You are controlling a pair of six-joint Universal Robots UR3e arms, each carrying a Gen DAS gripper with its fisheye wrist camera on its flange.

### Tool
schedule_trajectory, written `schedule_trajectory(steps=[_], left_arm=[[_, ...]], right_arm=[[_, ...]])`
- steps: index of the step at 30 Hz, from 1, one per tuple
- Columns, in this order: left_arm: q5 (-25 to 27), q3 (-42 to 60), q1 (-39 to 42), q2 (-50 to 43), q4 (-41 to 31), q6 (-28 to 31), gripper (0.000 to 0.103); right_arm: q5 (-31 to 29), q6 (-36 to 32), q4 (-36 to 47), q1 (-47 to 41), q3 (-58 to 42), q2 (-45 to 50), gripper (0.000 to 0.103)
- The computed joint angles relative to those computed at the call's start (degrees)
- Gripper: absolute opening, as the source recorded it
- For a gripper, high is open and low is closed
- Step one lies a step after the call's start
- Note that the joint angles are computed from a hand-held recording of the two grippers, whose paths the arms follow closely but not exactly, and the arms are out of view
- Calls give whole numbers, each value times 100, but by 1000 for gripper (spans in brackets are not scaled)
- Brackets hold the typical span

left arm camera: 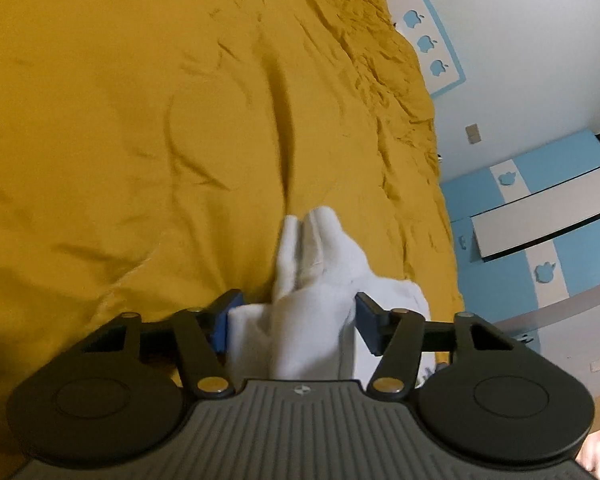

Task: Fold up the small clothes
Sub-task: 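Grasp the sweatshirt edge with both tools, pinching the fabric, then lift the pinched sweatshirt edge up off the bed with both tools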

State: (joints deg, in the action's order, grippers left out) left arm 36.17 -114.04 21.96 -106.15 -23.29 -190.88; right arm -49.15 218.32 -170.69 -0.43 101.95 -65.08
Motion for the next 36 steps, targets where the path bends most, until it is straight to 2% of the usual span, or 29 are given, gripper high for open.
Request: schedule_trajectory(steps=[2,5,10,13,18,22,26,30,31,33,35,36], left_arm=[[107,217,-177,-186,41,-72,54],[318,253,-273,-125,50,-47,40],[504,36,-292,393,23,161,26],[632,-181,-360,965,176,186,23],[1162,-550,-644,2215,474,150,22],[1334,-1006,-656,3688,430,42,22],[1540,-1255,-802,4989,434,-350,21],[1686,-1149,-1063,5987,189,-717,21],[1851,-1054,-1283,6051,207,-845,20],[2750,-778,-2299,5670,650,-1119,20],[3505,-574,-3178,5440,885,-1324,20],[3900,-453,-3649,5279,994,-1433,20]], right_arm=[[206,91,-128,-27,-239,329,43],[209,146,-10,30,-590,624,29],[259,157,124,43,-786,690,12],[144,10,135,122,-782,434,9],[-134,-408,142,272,-631,-340,7],[-223,-569,134,348,-344,-1234,6],[-268,-785,423,379,-29,-2382,6],[170,-484,636,103,454,-3732,6],[294,-500,805,-45,569,-4160,6],[566,-631,1321,-384,656,-4954,6],[1283,-1106,2398,-1198,675,-6041,6],[1764,-1409,3278,-1795,547,-6641,6]])
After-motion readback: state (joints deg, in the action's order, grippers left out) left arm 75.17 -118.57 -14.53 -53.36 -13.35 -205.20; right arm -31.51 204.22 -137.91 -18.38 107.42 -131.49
